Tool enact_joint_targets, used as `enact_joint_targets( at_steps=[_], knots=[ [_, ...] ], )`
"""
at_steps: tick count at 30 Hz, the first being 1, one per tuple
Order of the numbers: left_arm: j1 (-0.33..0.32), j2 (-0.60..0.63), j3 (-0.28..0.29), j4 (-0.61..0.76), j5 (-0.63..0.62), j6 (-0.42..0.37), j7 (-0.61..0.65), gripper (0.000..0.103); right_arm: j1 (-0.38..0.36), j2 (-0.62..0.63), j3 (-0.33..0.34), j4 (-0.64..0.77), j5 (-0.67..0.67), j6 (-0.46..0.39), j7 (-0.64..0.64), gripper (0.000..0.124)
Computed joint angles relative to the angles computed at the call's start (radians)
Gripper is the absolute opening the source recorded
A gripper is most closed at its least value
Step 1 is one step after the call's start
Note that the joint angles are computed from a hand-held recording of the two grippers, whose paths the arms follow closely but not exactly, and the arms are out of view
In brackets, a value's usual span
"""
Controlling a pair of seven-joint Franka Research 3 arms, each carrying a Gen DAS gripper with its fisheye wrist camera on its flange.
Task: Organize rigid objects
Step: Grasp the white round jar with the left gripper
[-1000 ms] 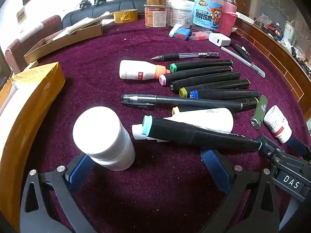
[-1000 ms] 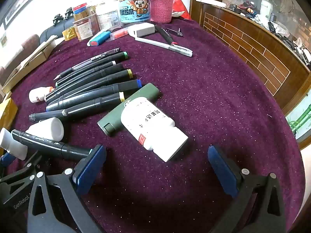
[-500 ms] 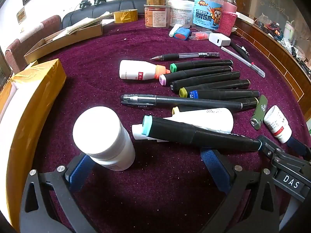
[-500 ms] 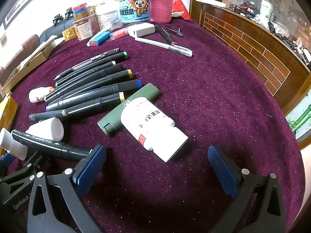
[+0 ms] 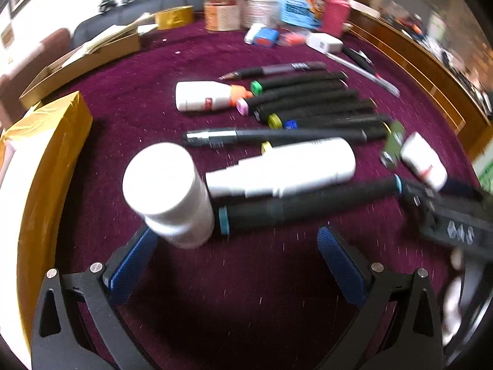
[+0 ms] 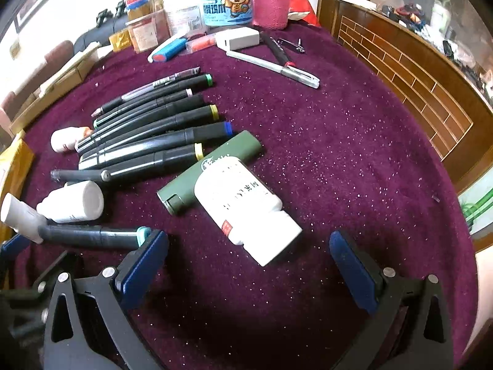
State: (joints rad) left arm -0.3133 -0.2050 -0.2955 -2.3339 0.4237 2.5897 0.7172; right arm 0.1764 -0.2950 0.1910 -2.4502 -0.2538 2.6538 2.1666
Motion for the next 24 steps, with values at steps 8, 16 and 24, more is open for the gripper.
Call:
enact_joint_targets(
  at_steps=[8,16,24],
  knots=[
    [-0.006,-0.015,-0.001,-0.016,0.004,0.010,-0.010,0.103,-0.023,0.005,0.025,0.001,-0.079,0.015,0.111,0.102],
    [0.046,-0.157,-0.004,-0.135,-0.007,0.174,0.036,0.103,-0.110,-0.136,0.077,-0.117,-0.184,0.124,0.272,0.102],
    [0.111,-0.099,-0.039,-0.041,0.143,0.155,0.047,0.103,0.046,-0.061,-0.127,-0.150,0.091,0.345,0.117,0.090]
  ],
)
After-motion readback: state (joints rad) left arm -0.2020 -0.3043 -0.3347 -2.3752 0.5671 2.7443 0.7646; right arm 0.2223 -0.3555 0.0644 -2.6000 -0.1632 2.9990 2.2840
